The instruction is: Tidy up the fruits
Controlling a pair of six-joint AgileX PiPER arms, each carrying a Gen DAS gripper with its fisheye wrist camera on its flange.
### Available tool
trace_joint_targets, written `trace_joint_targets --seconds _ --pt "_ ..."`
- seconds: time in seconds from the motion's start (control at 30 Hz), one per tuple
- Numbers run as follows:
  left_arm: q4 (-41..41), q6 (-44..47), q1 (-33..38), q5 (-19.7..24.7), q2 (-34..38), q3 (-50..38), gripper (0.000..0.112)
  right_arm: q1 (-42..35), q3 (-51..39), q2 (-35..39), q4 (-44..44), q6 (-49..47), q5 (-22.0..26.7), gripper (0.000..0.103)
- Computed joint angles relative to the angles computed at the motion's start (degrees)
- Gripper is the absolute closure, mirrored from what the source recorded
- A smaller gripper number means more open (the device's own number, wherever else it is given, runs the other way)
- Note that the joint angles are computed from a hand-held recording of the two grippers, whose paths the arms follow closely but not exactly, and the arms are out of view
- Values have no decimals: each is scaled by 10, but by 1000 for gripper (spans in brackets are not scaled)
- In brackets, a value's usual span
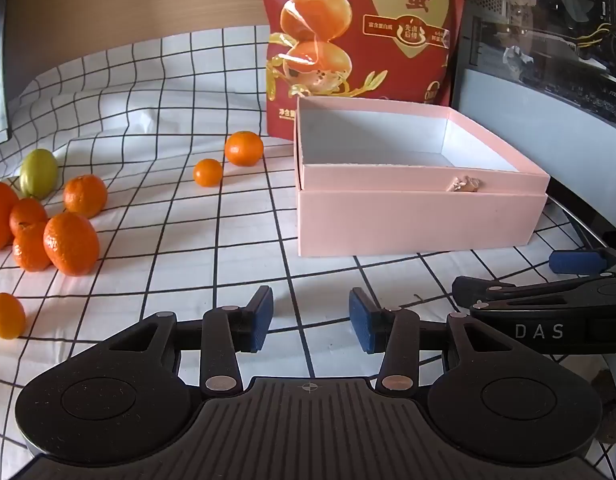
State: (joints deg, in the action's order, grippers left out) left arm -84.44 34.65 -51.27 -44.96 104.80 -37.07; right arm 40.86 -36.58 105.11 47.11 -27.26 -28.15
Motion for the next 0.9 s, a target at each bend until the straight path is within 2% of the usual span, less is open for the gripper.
trace_joint_targets --seconds 0.9 --pt "16 -21 2 2 3 5 65 0 1 0 -2 2 0 0"
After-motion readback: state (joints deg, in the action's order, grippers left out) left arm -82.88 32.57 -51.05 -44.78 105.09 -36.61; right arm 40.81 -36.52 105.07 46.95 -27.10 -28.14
